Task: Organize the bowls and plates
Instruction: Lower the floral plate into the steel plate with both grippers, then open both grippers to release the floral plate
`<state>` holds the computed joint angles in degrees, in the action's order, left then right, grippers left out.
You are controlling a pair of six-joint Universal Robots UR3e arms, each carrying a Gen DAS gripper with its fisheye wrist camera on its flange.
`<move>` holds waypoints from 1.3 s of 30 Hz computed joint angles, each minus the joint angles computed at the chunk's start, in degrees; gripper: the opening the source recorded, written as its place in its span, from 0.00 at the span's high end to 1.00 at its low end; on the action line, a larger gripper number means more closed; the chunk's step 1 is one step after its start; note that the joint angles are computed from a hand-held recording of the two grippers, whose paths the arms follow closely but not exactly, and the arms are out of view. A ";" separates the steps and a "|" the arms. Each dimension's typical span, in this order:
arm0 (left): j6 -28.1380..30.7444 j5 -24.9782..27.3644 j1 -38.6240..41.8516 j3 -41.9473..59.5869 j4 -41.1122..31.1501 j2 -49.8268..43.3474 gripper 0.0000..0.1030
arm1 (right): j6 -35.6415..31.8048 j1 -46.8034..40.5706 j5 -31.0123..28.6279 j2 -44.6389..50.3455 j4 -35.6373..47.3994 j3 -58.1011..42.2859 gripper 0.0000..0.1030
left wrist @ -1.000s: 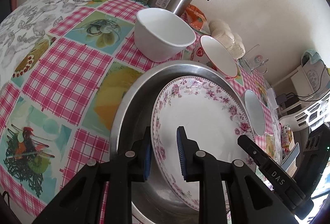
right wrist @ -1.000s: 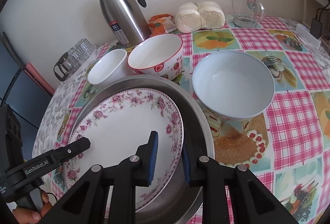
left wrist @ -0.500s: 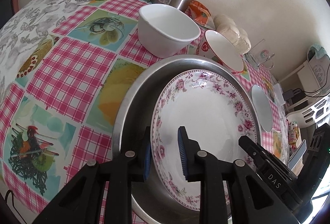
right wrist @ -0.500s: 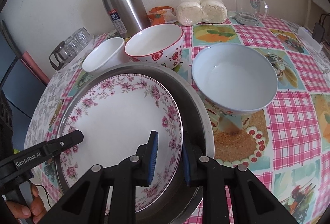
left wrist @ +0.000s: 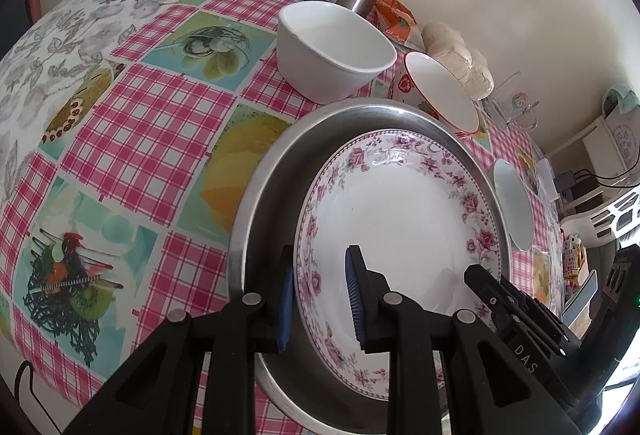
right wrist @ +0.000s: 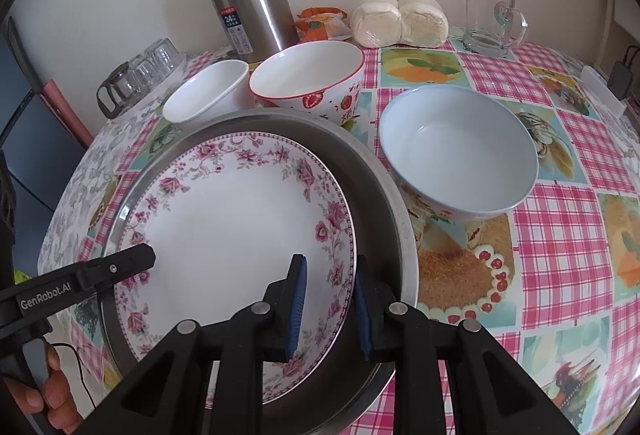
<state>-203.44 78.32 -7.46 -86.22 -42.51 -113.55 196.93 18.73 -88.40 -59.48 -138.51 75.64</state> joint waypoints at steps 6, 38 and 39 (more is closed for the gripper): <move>-0.43 0.75 -0.20 0.48 -1.04 0.37 0.75 | -0.09 0.27 -1.08 -0.48 0.25 -0.08 0.75; -5.13 4.49 1.23 -5.05 4.59 6.64 0.30 | 5.08 -5.89 2.04 -10.53 -7.23 12.53 0.47; -5.44 4.33 1.52 -5.10 4.38 6.40 0.30 | 5.14 -6.09 2.82 -10.36 -7.03 12.65 0.44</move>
<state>-208.88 82.65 -5.94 -91.32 -38.12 -107.15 202.07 12.64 -85.57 -69.84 -145.54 88.29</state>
